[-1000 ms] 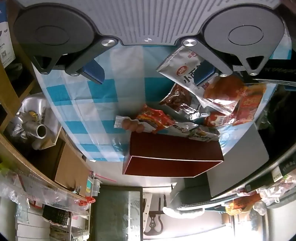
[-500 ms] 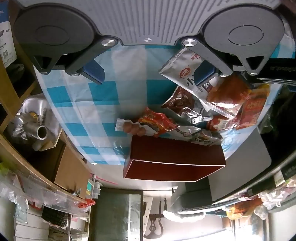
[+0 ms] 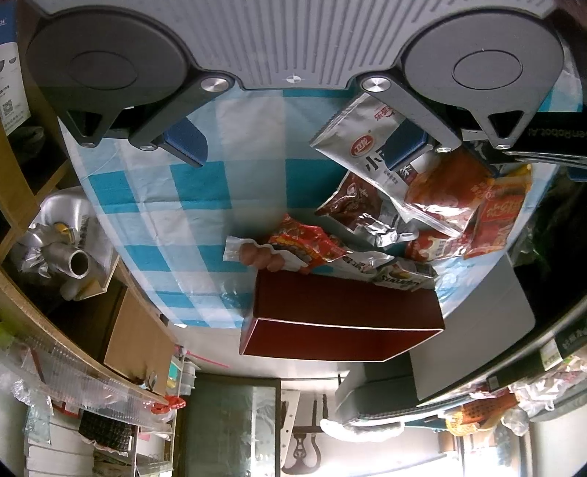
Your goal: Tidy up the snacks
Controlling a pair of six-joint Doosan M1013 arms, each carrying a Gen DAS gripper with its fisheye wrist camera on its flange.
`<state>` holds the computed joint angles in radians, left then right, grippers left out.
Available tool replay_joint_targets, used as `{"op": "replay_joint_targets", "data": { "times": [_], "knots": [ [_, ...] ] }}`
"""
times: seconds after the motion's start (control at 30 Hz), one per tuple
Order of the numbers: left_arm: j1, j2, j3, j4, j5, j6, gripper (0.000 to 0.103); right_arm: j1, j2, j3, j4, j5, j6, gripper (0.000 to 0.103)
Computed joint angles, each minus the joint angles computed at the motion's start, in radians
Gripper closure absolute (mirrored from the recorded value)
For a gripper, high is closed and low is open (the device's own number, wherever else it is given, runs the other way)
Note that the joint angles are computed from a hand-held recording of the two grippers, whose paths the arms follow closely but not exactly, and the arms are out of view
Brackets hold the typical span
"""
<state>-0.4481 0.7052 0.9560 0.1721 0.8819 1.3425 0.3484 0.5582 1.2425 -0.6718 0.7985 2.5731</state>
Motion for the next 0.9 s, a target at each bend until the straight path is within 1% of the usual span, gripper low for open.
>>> {"op": "replay_joint_targets", "data": {
  "times": [0.9],
  "knots": [
    [0.001, 0.001, 0.001, 0.0, 0.002, 0.001, 0.004, -0.002, 0.003, -0.003, 0.027, -0.002, -0.032, 0.0]
  ]
}}
